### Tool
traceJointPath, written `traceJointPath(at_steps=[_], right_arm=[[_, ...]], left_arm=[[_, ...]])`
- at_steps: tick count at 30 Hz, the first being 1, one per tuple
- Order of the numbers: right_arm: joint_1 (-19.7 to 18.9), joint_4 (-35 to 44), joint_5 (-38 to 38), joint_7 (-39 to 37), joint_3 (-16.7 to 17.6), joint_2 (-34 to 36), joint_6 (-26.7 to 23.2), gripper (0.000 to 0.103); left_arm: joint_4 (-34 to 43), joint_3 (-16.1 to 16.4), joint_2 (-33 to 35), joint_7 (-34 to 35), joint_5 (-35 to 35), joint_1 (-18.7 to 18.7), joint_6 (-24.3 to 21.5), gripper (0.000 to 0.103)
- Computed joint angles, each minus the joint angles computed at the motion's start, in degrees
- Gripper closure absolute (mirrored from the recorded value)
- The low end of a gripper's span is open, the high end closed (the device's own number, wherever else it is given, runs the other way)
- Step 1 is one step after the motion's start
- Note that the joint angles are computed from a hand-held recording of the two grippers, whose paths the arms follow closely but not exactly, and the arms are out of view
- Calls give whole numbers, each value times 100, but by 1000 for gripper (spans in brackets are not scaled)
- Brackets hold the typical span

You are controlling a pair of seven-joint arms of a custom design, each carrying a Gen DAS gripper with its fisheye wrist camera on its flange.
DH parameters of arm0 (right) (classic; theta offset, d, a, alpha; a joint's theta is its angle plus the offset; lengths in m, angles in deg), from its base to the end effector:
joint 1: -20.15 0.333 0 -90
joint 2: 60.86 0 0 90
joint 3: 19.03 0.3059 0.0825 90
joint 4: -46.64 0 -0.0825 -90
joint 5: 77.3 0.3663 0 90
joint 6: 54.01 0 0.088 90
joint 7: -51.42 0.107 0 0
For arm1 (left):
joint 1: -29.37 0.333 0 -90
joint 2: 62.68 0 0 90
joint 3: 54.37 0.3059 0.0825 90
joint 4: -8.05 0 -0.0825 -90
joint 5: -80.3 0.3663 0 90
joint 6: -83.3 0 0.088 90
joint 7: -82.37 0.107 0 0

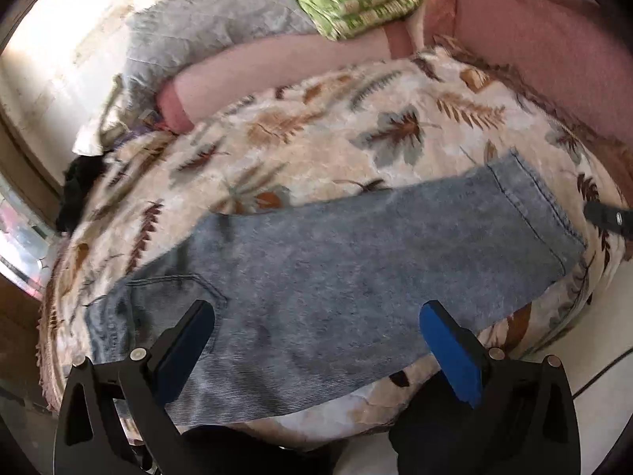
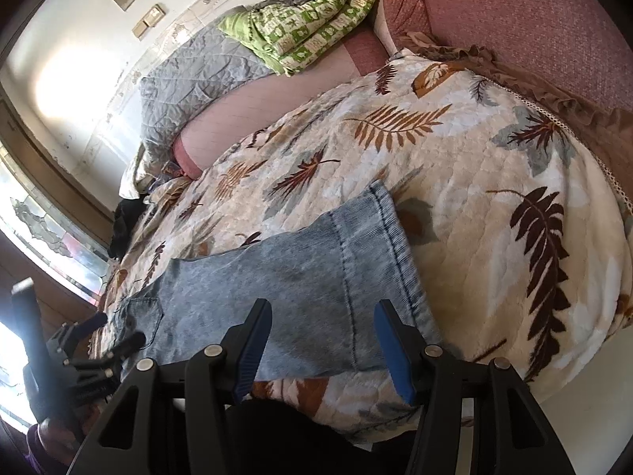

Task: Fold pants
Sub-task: 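Lower the right gripper to the jeans hem and close on it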

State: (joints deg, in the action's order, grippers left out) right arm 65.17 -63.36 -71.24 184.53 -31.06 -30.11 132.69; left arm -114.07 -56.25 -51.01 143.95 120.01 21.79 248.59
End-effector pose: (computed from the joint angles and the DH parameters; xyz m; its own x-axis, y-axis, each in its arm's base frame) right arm 0.5506 0.3656 0.3184 -0.0306 -0.8822 -0.4699 -0.7635 0.3240 -0.5587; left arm 0.5719 -0.1322 0.3674 -0.2149 -0.9498 -0.2272 -0.7849 0.3064 -0.5386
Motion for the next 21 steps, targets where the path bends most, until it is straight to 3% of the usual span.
traceJointPath(at_steps=[3,5,7,10,16,19,21], right_arm=[[-189,264,0,6,77,155,-97,45],[-532,601,-50,-47,349,339,-223,45],[-668,970,-119,-29,414,538,-473,45],[-1281,1695,-207,-191,1018,971,-762,45],[-1679,3248,-317,-312,1381,1909,-1568,45],[-1692,3897,-357,-306,1371,2298,-1973,45],[-1658,4708,-437,-240,1257,2771,-2658,45]], left_arm=[[271,-293,289,775,-849,178,-201,0],[526,-255,516,923,-1034,111,-330,0],[830,-138,770,893,-1066,-12,-469,0],[1280,-49,1111,965,-1229,-77,-690,0],[1950,365,1599,455,-1051,-258,-948,0],[2324,445,1920,337,-1030,-255,-1151,0],[2653,442,2189,368,-1059,-250,-1464,0]])
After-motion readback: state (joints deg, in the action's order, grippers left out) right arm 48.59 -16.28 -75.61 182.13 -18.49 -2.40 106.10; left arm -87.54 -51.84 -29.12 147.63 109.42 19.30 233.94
